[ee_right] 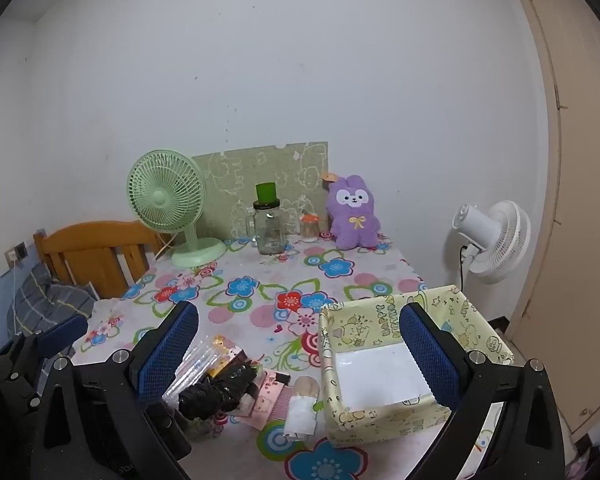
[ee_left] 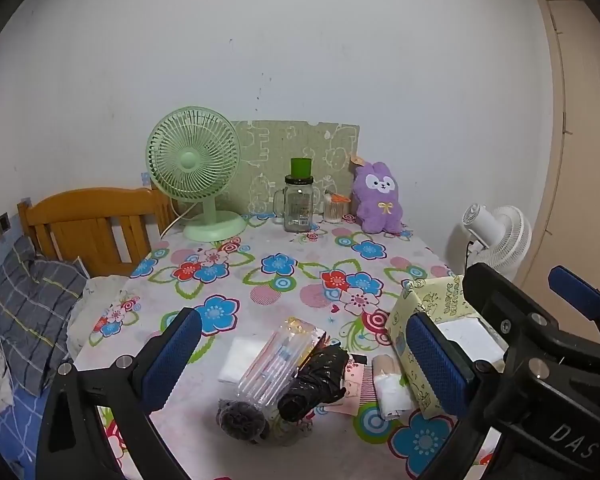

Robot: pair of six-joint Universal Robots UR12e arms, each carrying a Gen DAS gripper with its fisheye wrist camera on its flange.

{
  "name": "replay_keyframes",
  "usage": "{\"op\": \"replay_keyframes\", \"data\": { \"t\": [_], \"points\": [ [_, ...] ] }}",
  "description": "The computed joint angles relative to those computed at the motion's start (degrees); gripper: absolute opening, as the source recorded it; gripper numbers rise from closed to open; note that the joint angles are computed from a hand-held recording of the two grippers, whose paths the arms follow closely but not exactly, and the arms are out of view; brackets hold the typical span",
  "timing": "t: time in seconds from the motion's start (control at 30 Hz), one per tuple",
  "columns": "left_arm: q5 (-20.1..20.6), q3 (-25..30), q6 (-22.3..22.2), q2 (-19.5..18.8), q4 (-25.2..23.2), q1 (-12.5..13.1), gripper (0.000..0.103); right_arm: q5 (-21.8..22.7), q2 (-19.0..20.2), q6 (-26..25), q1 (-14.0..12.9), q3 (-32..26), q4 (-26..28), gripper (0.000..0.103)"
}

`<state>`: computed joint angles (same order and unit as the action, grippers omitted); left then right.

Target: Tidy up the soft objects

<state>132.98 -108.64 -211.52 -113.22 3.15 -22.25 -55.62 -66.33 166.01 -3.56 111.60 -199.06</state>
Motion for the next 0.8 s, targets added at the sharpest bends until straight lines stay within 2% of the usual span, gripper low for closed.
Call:
{"op": "replay_keyframes", "data": {
  "t": [0.8],
  "points": [
    [-0.5,0.3,0.1,-0.3,0.3,0.3,0.103,0.2,0.1,-0.2,0.0,0.0,-0.1,0.102]
  ]
}}
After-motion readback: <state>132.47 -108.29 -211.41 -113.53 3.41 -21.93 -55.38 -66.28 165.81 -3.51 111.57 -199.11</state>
